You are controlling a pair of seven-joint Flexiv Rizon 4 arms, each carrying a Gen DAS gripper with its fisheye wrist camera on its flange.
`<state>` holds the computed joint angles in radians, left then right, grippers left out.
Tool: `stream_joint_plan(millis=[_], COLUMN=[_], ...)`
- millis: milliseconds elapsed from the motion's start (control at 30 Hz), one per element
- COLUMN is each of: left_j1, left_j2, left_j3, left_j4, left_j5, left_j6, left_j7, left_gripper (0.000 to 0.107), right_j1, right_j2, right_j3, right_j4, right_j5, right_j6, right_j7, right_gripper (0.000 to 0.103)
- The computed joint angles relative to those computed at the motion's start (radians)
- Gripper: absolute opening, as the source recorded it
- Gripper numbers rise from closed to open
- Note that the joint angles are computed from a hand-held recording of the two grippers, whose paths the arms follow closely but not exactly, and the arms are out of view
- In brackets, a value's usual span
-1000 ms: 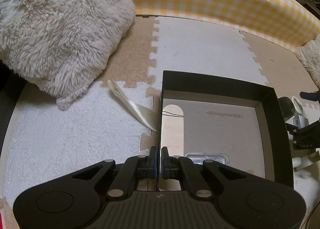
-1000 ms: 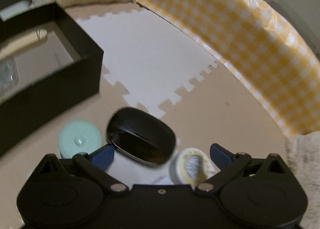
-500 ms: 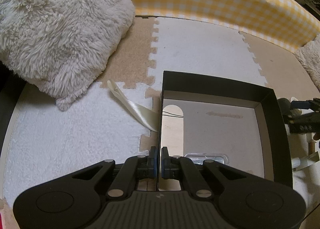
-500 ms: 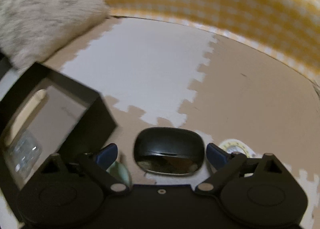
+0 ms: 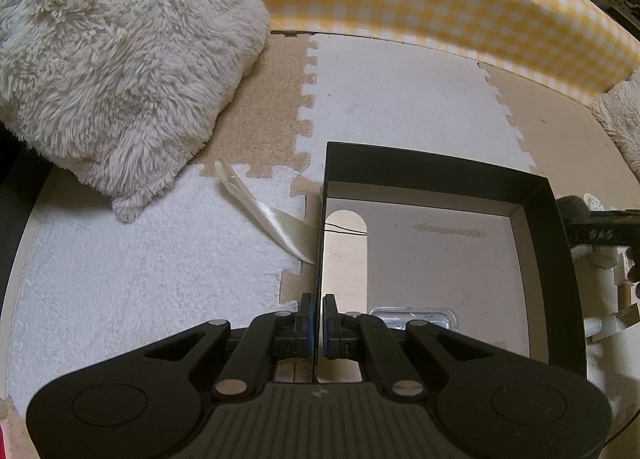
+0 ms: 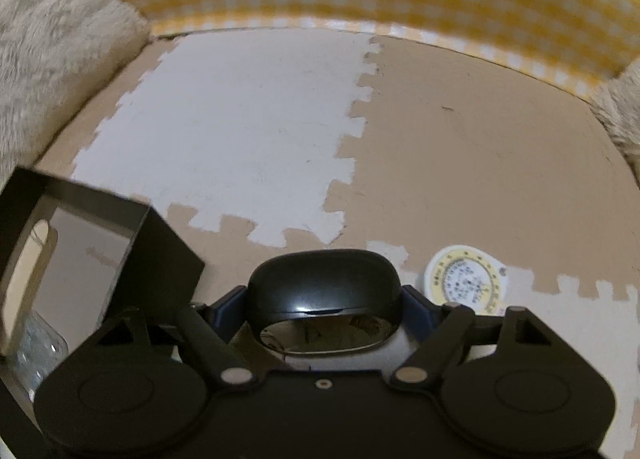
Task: Organize rigid objects
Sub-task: 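Carry the black oval case with the right gripper over the black box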
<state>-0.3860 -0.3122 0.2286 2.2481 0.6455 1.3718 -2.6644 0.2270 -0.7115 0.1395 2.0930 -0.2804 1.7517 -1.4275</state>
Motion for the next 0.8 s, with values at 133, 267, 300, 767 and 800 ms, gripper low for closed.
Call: stream_joint_plan(millis=[133,267,300,767,800], left_j1=[0.002,0.003,0.004,0.004,0.005], left_j2=[0.001,0.001,0.001,0.002,0.002], left_j3=[-0.002,-0.003,-0.004,-0.002,-0.001], left_j4=[-0.001,-0.001,-0.001,0.001,0.001], left_j5=[-0.001,0.0,-0.001,-0.001,-0.001], left_j6=[-0.002,-0.002,0.0,0.003,0.006], left_j7=[0.0,0.0,0.0,0.001,0.0], left_gripper=[0.003,0.003,0.003,0.003,0.003], right_j1=[-0.103,-0.278,-0.323,-0.423,-0.385], right_j2=[0.034,0.063,0.068,0.173,0.192], right_j3=[0.111,0.309,0.362,0.597,0.57], right_j4=[0.013,0.047,0.058,0.233,0.247], right_j5=[0.026,0.011,0.006,-0.012,-0.011], right_j6=[0.014,-0.002,-0.011,-0.022,-0.016], right_j7=[0.055,0.116,0.132,0.298,0.315], right_gripper=[0.081,0.081,0.081,0.081,0.081])
